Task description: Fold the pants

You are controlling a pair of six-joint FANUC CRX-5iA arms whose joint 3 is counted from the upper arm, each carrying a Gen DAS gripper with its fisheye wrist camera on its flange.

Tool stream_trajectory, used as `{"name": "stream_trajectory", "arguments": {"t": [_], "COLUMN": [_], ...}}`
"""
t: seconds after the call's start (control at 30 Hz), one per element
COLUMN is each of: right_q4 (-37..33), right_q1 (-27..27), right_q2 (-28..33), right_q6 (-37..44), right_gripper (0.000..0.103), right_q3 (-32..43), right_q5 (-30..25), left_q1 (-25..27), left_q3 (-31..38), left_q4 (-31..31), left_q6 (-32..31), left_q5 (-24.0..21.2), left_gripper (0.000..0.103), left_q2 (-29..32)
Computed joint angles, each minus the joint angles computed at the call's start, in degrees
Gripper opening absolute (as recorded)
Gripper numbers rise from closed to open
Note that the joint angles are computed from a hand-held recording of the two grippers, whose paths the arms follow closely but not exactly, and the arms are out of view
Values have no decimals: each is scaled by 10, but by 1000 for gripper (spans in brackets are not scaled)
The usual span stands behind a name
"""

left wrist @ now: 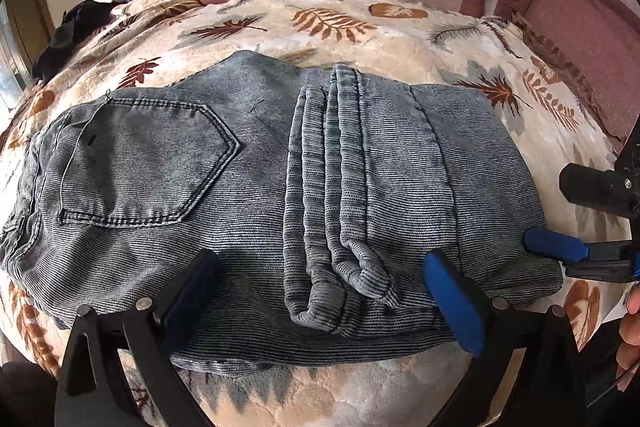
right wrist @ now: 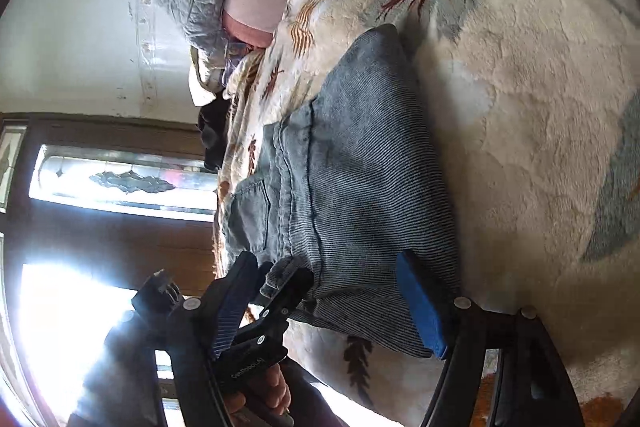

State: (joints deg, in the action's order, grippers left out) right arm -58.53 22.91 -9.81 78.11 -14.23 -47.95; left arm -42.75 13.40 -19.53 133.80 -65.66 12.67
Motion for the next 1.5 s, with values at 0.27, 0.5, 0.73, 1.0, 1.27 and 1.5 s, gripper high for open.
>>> {"name": "stream_trajectory", "arguments": {"t": [0.27, 0.5, 0.73, 1.0, 1.27, 1.5], "right_q4": [12, 36, 16, 18, 61, 95], "right_q1": [8, 25, 20, 21, 51, 94], "right_q2": [-25, -27, -28, -64, -73, -47], "right_q6": [-5, -4, -11, 0, -44, -56], "right_gripper": [75, 75, 75, 75, 75, 75], "right_q3": [-9, -3, -24, -40, -48, -22], "right_q5": [44, 40, 20, 63, 121, 136], "left_q1": [-3, -2, 5, 4, 25, 199], "left_q3": [-3, -23, -30, -68, -162, -340], "left_q4": [-6, -10, 4, -32, -102, 41], "left_q6": [-21, -10, -9, 63, 225, 269], "left_q5": [-9, 19, 27, 46, 26, 128], "left_gripper": [102, 102, 102, 102, 102, 101], "left_q2": [-7, -22, -23, -90, -225, -375]}}
